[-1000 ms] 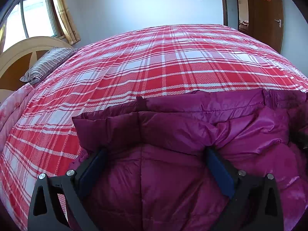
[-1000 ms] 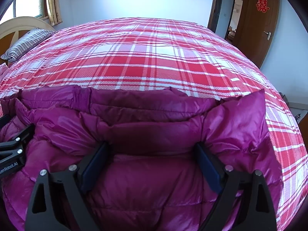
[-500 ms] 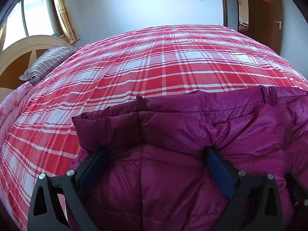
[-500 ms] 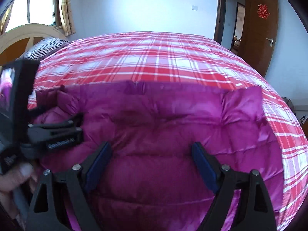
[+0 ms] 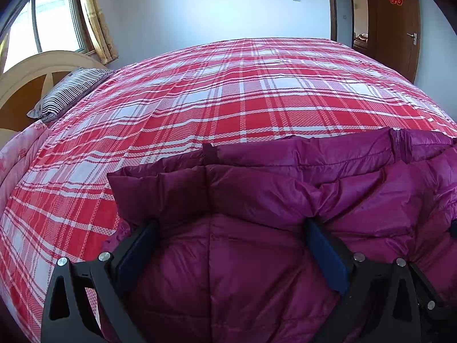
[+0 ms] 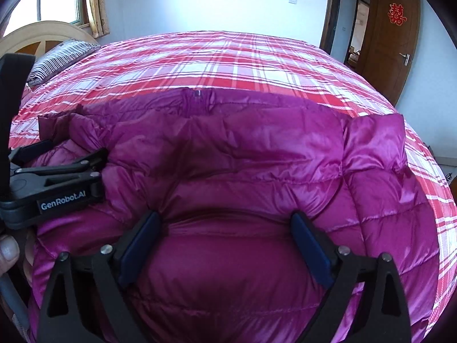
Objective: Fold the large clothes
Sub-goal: 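Press the folded jacket flat with both open grippers, then grasp the folded jacket's edge with the left gripper and lift it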
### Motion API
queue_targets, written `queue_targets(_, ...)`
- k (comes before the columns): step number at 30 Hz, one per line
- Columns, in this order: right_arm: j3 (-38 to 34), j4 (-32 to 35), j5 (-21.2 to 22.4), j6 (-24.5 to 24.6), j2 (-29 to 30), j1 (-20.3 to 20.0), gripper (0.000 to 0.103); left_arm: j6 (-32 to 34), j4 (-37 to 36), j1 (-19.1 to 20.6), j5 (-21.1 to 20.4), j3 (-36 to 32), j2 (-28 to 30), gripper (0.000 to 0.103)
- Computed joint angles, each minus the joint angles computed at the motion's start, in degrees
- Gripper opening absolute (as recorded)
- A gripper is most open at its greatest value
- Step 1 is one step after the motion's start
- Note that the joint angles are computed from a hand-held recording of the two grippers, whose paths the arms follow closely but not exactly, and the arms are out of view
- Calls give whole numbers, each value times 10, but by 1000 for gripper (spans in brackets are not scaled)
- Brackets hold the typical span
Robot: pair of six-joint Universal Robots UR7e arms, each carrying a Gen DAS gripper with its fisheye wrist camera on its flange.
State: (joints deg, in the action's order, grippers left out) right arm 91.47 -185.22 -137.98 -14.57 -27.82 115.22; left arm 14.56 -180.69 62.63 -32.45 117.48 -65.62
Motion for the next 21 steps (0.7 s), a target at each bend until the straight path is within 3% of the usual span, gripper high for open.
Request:
queue_targets(3, -4, -2, -6, -3, 4, 1, 97, -4, 9, 1, -5, 0, -4, 102)
queue_targets(7, -5, -5, -7, -6, 6, 0, 98, -39, 73, 0, -37, 4, -42, 102)
queue_targets(11, -6, -8, -6, -7, 8, -1, 99, -32, 90, -21, -75, 48, -126, 102)
queue_targets(15, -5, -10, -5, -7, 8, -1, 99, -5, 103, -38, -79, 103, -226, 102)
queue_targets(18, -6, -12, -7, -7, 10, 0, 99, -22, 138, -24, -92, 120, -271, 102)
queue_targets(21, -4, -14, -4, -7, 9, 0, 99, -50, 183, 12, -130, 124, -294, 102)
